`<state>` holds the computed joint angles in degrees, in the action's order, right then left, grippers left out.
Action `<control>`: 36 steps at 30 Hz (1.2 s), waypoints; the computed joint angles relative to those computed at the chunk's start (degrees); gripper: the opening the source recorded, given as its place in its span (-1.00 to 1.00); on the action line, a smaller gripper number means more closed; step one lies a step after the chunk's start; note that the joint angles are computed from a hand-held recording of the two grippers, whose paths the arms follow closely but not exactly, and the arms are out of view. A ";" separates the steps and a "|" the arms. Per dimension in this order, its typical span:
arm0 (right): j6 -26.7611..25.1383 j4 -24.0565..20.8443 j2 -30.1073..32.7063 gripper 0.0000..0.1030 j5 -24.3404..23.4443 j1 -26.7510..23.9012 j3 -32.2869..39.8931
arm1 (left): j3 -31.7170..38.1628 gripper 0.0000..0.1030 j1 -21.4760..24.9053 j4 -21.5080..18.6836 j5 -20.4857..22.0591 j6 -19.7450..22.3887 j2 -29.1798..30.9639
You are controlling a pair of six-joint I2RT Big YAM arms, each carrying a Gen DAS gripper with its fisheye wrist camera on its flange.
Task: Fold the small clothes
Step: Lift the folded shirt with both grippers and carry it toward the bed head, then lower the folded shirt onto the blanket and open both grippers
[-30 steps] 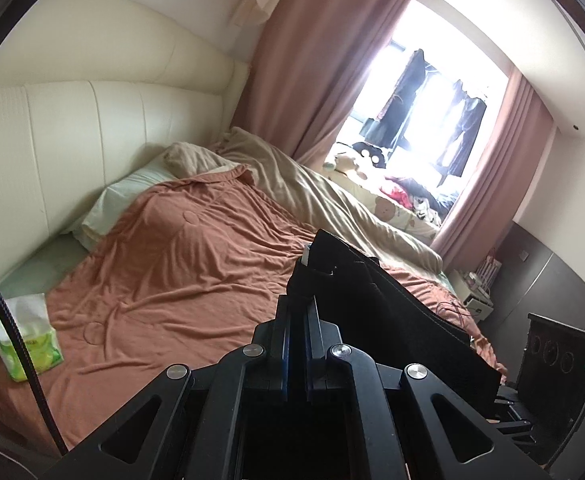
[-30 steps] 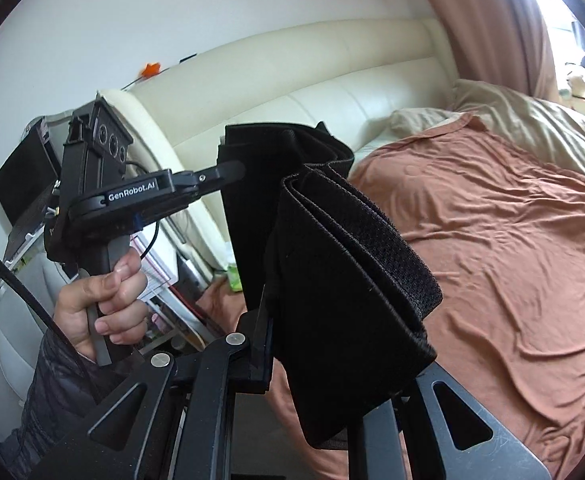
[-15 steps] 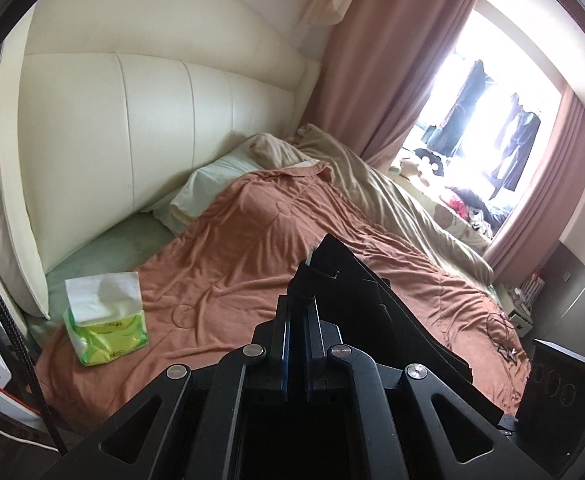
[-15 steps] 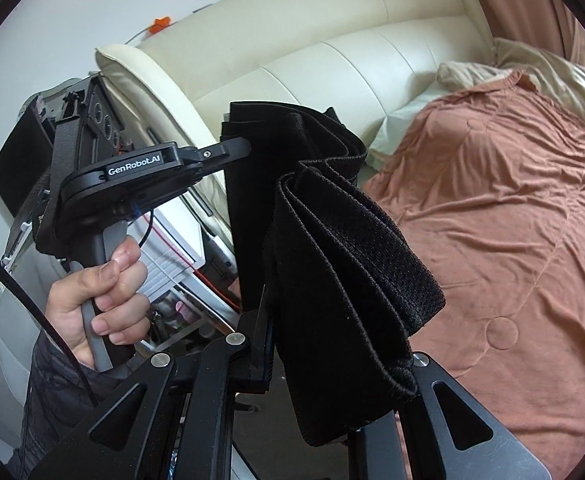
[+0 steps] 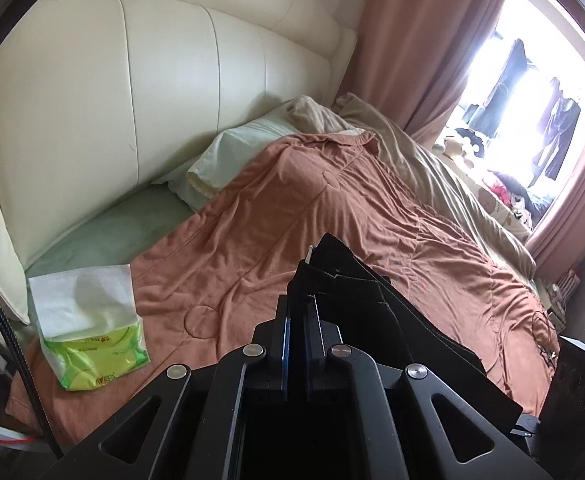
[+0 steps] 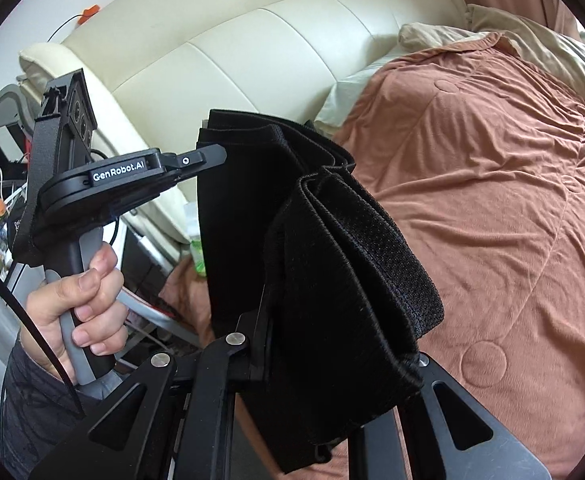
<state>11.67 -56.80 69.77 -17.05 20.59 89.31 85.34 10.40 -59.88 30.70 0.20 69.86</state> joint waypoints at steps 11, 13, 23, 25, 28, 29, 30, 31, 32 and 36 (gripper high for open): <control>-2.18 -4.50 15.18 -0.14 2.31 -11.50 9.82 | 0.93 -0.13 -2.13 2.67 -9.99 -5.47 7.71; -0.18 -4.40 17.56 0.06 2.95 -14.10 10.80 | -1.60 0.14 -1.36 3.71 -8.64 -6.10 6.66; -1.63 -0.12 13.98 0.07 -2.25 -16.35 0.90 | -12.14 0.14 0.59 1.48 -5.76 -4.11 -0.30; -0.70 0.92 11.91 0.04 -2.61 -15.26 -1.19 | -14.73 0.14 0.58 1.55 -5.90 -4.23 -2.48; -0.15 2.16 11.38 -0.08 -4.69 -15.47 -3.05 | -17.69 0.14 0.77 1.52 -5.34 -5.31 -5.01; 0.22 2.02 11.73 -0.14 -4.65 -15.32 -2.81 | -18.77 0.14 0.93 1.31 -5.02 -5.78 -5.95; 0.62 1.78 12.30 -0.21 -4.63 -15.18 -2.46 | -19.87 0.14 1.12 1.48 -4.99 -6.34 -6.92; 1.01 1.67 12.96 -0.25 -4.68 -15.07 -2.12 | -20.71 0.14 1.18 1.70 -5.13 -6.79 -7.65; 1.40 1.82 13.39 -0.33 -4.54 -15.07 -1.92 | -21.53 0.14 1.20 1.71 -5.25 -6.93 -8.32; 3.63 1.58 15.32 -0.50 -2.95 -15.08 -1.14 | -25.29 0.14 1.87 2.74 -6.95 -8.32 -10.56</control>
<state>15.30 -55.22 85.09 -20.00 5.50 88.17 60.05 12.27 -57.14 23.74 -8.12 59.30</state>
